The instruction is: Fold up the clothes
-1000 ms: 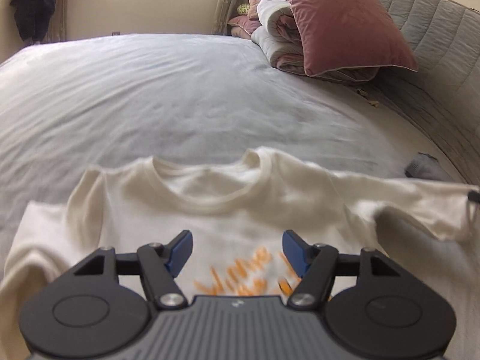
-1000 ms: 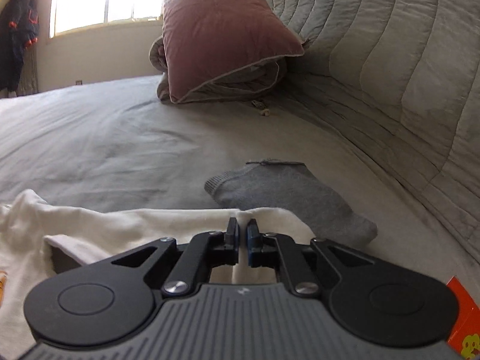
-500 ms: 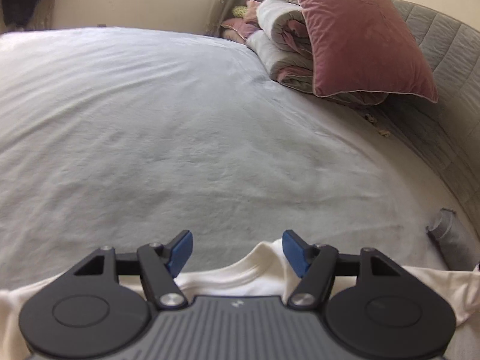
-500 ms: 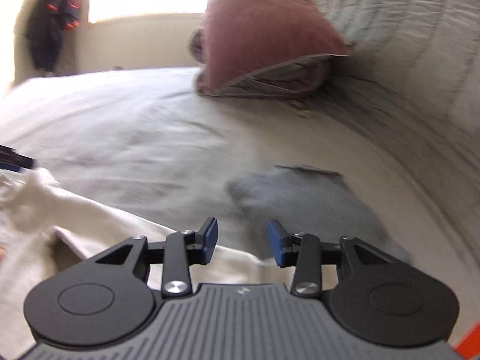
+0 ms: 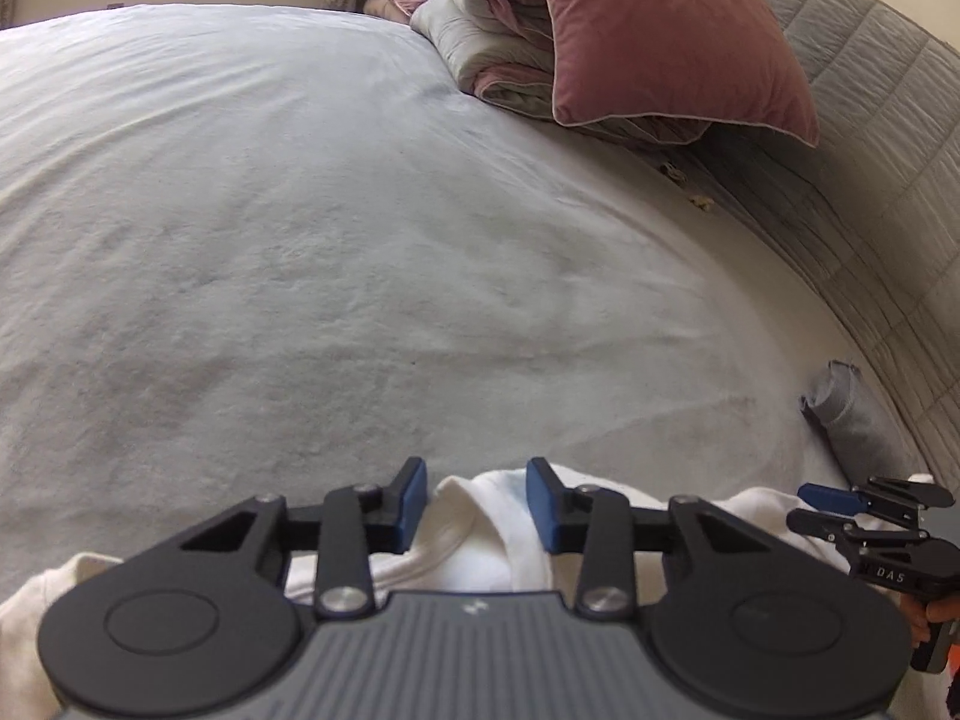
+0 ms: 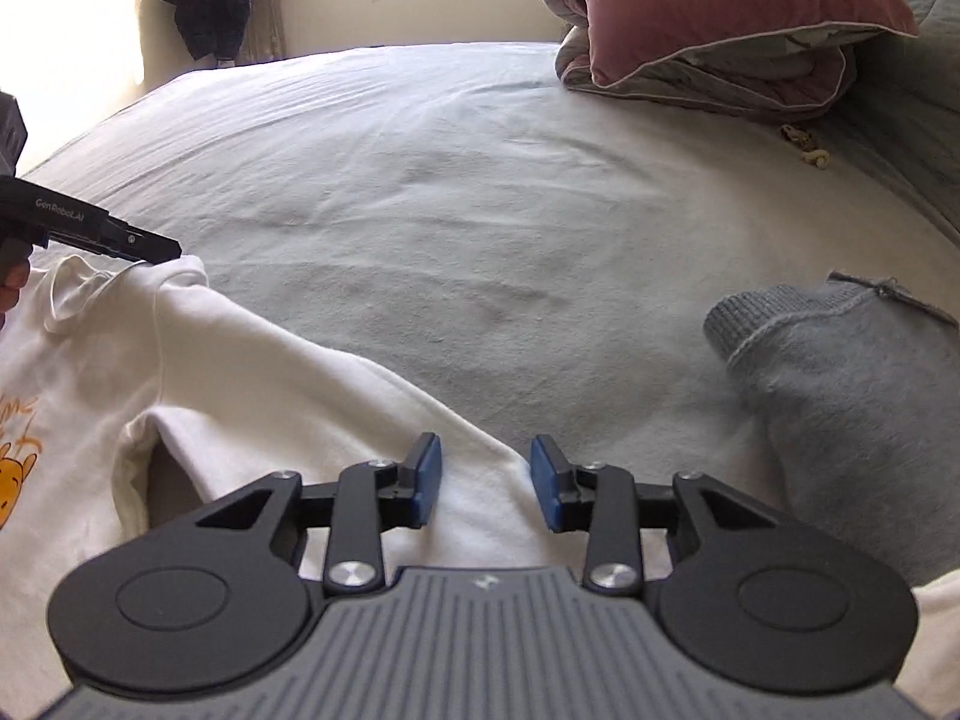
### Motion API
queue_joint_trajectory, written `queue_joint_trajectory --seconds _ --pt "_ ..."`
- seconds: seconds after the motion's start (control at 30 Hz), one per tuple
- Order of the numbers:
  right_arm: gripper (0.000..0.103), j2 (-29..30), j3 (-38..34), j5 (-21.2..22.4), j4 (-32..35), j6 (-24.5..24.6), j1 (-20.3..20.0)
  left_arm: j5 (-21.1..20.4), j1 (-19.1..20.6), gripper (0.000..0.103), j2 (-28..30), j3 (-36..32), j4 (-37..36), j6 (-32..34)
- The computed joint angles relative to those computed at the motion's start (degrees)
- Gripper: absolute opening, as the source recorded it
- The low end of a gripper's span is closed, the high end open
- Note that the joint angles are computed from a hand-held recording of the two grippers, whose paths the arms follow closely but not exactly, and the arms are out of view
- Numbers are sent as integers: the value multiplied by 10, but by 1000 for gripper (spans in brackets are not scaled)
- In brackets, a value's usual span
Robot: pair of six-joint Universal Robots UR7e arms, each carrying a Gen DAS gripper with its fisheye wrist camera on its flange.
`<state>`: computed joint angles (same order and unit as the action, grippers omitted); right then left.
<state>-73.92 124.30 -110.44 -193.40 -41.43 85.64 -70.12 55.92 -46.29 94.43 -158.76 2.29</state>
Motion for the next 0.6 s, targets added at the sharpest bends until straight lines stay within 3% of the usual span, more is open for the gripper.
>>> queue_joint_trajectory --seconds 0.07,0.13,0.23,0.3,0.47,0.53,0.6 --pt "19 -1 3 0 0 0 3 8 -3 34 2 2 -2 8" --pt "10 13 5 -25 -30 -15 14 18 -6 19 4 5 -6 10" --pt "1 36 11 -55 -93 -39 29 36 -13 10 5 22 -39 3" --pt "1 58 17 -75 -170 -59 38 50 -19 9 3 46 -98 5" --pt "0 108 15 -85 -338 -130 51 68 -37 9 25 105 -327 92" --pt "0 127 1 -96 -381 -163 54 80 -42 9 38 107 -362 111" --pt "0 123 -9 -106 -350 -137 50 104 -44 9 51 94 -344 121"
